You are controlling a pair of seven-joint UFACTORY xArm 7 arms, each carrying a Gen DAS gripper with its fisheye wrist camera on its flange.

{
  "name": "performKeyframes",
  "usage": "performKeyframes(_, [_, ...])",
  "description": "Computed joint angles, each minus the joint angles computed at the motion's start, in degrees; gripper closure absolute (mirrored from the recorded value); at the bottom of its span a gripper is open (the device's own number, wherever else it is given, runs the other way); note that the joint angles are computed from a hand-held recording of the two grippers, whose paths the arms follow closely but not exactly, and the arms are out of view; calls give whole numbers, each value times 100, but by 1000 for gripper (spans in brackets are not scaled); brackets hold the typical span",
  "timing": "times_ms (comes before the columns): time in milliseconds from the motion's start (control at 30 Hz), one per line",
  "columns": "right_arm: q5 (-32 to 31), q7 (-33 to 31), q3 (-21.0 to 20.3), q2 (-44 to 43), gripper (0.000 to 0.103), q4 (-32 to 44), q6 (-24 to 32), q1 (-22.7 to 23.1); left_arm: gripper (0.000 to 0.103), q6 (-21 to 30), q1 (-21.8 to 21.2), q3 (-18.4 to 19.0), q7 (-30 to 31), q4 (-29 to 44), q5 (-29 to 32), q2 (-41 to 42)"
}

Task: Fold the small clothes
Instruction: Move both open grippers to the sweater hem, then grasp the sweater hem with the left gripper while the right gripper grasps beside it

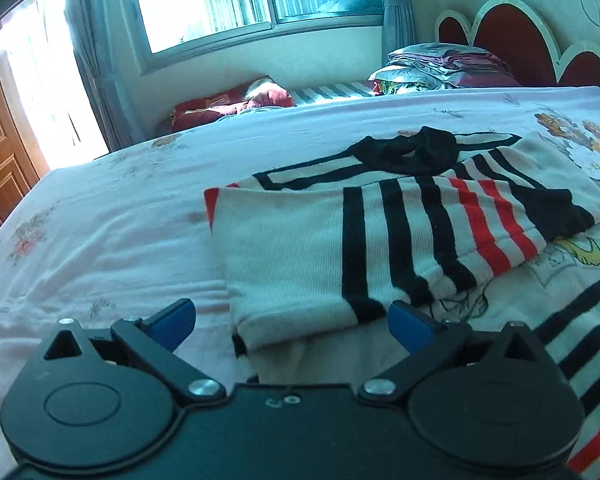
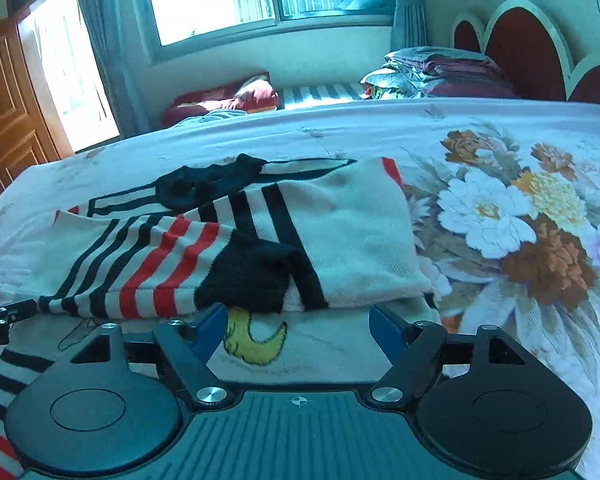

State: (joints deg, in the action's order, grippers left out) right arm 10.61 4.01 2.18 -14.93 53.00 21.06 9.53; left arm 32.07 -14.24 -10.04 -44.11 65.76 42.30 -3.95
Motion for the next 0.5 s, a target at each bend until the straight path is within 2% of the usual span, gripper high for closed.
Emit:
performKeyframes(67, [483, -416, -363, -486, 26, -342, 327, 152, 6, -55, -36, 27, 133, -492, -498, -498])
performKeyframes(133, [927, -761, -709, -1036, 26, -721, 709, 228, 15, -79, -128, 106, 502, -1024, -1446, -1048])
performKeyframes(200, [1221, -1011, -997, -1605, 27, -1117, 1146, 209, 37, -53, -362, 297, 917, -1559, -2532, -1582])
performKeyframes(267, [1398, -1106, -1217, -2133, 41, -1485, 1636, 84, 44, 116, -600, 436, 1177, -1997, -3398, -2034])
performKeyframes(333, [1673, -1178, -1514, -2553, 53, -1777, 2181, -17, 42, 195, -548, 246, 1066, -2412, -3647, -2490])
performKeyframes(367, [1798, -1230, -1603, -2801, 55, -1962, 2322, -86, 42, 239, -516, 134, 1004, -2558, -3756, -2697])
performKeyframes(500, [2259, -1358, -1956, -3459, 57, -2316, 2900, -237, 43, 312, -705, 54, 986, -2919, -4536, -3233])
